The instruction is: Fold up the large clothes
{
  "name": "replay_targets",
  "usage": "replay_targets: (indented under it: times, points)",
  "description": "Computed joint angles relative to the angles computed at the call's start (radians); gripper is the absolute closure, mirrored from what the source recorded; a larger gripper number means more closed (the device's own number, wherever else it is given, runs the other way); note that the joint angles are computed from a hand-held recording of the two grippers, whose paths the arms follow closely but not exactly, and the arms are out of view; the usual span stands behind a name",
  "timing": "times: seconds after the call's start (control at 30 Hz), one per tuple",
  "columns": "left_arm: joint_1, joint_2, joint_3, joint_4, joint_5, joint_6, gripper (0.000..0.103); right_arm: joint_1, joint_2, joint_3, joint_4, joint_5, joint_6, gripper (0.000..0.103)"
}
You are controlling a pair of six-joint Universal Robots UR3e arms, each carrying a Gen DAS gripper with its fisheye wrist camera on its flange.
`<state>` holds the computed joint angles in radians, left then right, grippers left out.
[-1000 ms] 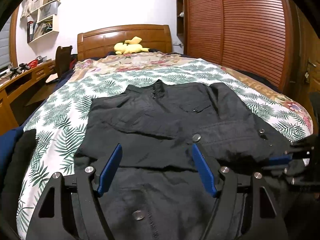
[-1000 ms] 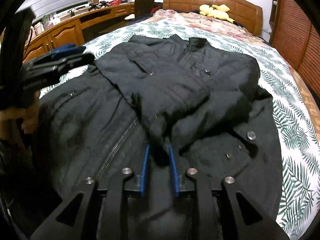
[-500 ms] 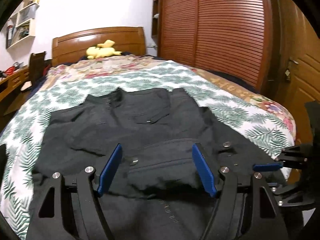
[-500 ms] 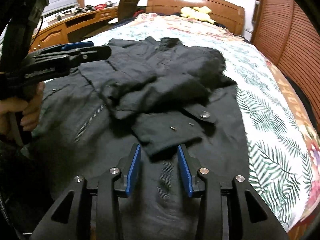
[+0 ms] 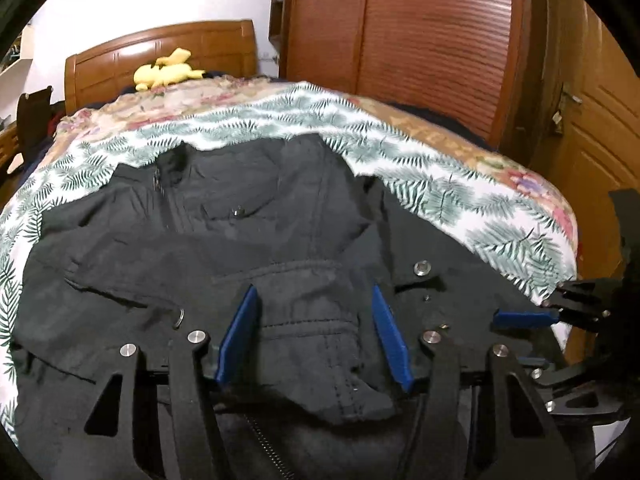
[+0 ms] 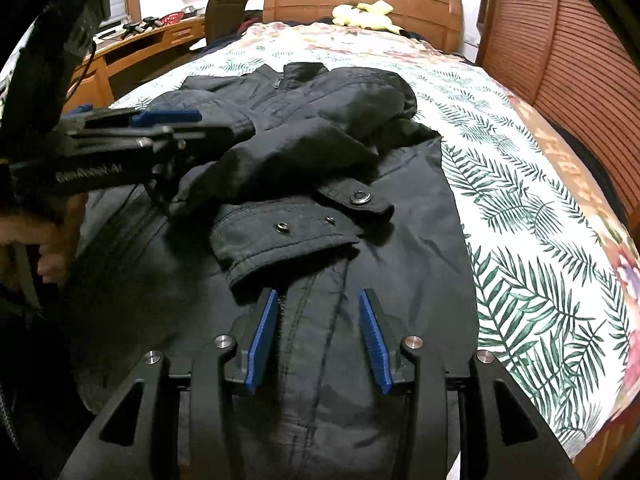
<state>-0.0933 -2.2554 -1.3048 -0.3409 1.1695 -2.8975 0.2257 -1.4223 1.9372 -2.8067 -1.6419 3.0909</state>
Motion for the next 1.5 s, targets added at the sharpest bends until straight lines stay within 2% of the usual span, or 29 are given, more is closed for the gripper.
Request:
replay_targets:
  times: [0.17,0.2,0.23,0.37,0.5,0.8,0.97,1.17,1.33,1.5]
  points:
    - [-0.004,-0.001,0.002,-0.049,0.011,0.038,0.072,-0.009,0.019,-0.022,-0.007,0.012,0.016,0.059]
    - [-0.002,0.01,-0.019,-0.032,0.013,0.044,0.079,-0.018,0.028,-0.026,-0.016,0.021,0.012,0.058]
    - [0.003,0.024,-0.045,0.002,0.011,0.044,0.081,-0.02,0.036,-0.033,-0.022,0.025,0.013,0.058]
    - [0.051,0.123,-0.181,0.149,-0.035,0.016,0.081,-0.02,0.065,-0.055,-0.044,0.027,0.021,0.058]
    - [0.12,0.173,-0.23,0.214,-0.078,-0.033,0.081,-0.011,0.095,-0.079,-0.054,0.016,0.02,0.058]
    - [0.251,0.226,-0.321,0.342,-0.105,-0.111,0.081,-0.012,0.167,-0.137,-0.113,0.026,0.031,0.058]
    - [0.277,0.269,-0.39,0.367,-0.116,-0.094,0.081,-0.022,0.186,-0.122,-0.147,0.033,0.029,0.058]
    - [0.285,0.326,-0.488,0.34,-0.115,-0.038,0.081,-0.036,0.148,-0.059,-0.167,0.049,0.031,0.058]
    - [0.282,0.386,-0.607,0.356,-0.084,-0.007,0.079,-0.051,0.097,0.007,-0.19,0.064,0.036,0.058]
    - [0.319,0.46,-0.715,0.39,-0.14,0.002,0.073,-0.028,0.064,0.013,-0.176,0.032,0.025,0.058]
